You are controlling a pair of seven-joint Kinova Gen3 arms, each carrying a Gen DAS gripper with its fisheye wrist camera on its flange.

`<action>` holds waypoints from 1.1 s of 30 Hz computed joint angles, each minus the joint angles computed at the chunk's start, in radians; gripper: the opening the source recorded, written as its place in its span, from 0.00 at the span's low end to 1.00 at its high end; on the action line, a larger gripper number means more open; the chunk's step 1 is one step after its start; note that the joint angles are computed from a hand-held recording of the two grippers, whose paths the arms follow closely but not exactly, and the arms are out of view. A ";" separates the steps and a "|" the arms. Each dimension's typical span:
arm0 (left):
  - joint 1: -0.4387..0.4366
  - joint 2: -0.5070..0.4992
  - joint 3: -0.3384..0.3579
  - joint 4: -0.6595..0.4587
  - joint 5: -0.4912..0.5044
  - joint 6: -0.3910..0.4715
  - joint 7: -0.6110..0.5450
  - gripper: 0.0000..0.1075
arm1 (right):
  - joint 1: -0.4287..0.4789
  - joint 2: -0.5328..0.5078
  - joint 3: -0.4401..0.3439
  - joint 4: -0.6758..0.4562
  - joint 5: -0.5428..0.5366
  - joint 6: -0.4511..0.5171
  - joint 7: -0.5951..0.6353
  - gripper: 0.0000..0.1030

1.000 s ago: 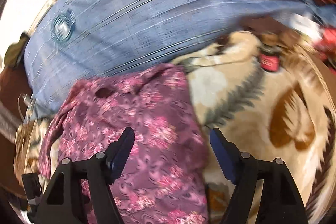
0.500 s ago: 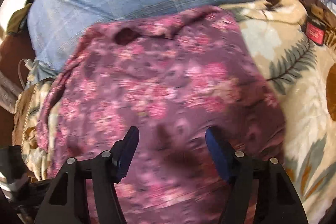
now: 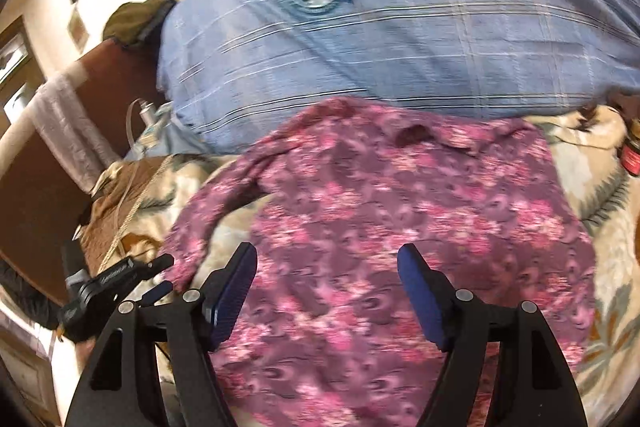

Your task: Fold small clothes

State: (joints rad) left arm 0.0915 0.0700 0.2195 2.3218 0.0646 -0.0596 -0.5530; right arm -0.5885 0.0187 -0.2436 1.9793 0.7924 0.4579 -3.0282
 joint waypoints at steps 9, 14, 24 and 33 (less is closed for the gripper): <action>-0.397 0.176 0.300 0.012 -0.194 -0.087 0.191 0.48 | -0.020 0.087 -0.002 -0.073 -0.286 -0.062 0.327 0.72; -0.468 0.212 0.382 -0.021 -0.010 -0.082 0.014 0.08 | -0.081 0.092 0.045 -0.087 -0.313 -0.044 0.373 0.72; -0.085 -0.113 0.207 0.134 0.170 -0.477 -0.374 0.02 | -0.065 0.030 0.064 -0.029 -0.277 -0.058 0.302 0.72; 0.131 0.010 0.314 -0.042 -0.143 -0.359 -0.726 0.02 | 0.091 -0.109 0.021 0.133 -0.178 -0.084 0.122 0.72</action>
State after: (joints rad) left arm 0.2226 0.0797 0.5338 2.2796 -0.0780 -0.4182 -1.2793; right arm -0.4980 -0.0903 -0.2225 2.1123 0.6142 0.3740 -2.9066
